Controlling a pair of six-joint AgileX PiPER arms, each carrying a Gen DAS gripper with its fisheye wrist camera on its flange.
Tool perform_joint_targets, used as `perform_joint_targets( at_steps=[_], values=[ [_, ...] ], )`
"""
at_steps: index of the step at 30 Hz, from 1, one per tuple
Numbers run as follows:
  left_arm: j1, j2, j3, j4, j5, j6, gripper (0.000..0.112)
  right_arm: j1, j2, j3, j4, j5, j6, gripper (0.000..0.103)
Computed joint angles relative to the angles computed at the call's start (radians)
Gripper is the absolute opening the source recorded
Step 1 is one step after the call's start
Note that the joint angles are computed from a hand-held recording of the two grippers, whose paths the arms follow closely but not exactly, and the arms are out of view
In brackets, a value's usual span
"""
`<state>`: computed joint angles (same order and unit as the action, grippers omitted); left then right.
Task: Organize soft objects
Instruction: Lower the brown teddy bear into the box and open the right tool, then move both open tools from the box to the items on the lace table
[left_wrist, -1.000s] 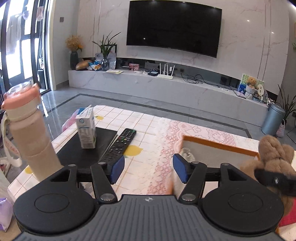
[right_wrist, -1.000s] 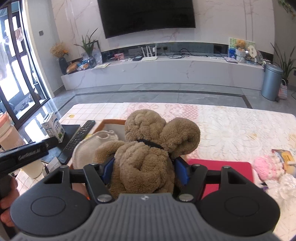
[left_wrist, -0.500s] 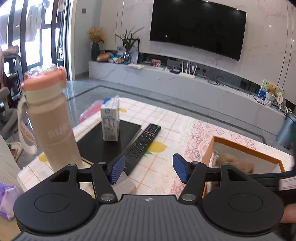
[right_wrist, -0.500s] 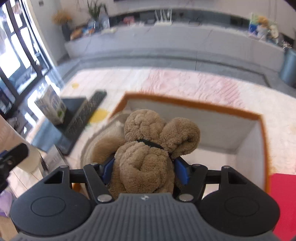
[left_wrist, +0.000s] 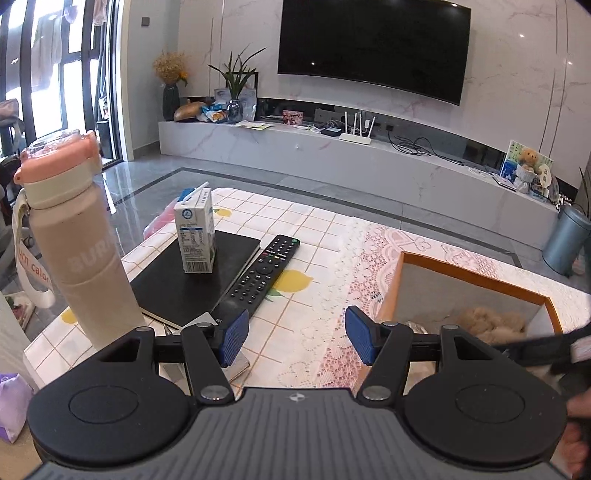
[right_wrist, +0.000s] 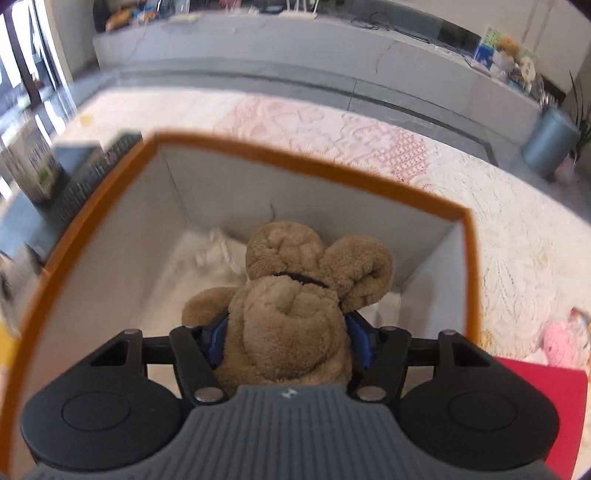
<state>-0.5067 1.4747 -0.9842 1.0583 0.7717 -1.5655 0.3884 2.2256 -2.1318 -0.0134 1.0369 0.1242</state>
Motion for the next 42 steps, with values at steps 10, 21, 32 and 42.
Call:
perform_joint_targets(
  at_steps=[10, 21, 32, 42],
  values=[
    [-0.026, 0.011, -0.010, 0.006, 0.019, 0.024, 0.071, 0.006, 0.009, -0.075, -0.057, 0.040, 0.016, 0.066],
    [-0.054, -0.020, 0.003, 0.032, 0.024, -0.004, 0.071, 0.020, -0.042, -0.024, -0.095, 0.002, 0.010, 0.087],
    [-0.134, -0.089, -0.063, -0.046, 0.116, 0.154, 0.071, 0.022, -0.230, 0.126, -0.084, -0.052, -0.018, 0.088],
    [-0.303, -0.126, -0.200, -0.034, 0.305, 0.207, 0.072, -0.060, -0.492, 0.285, -0.008, -0.083, -0.112, 0.088]
  ],
)
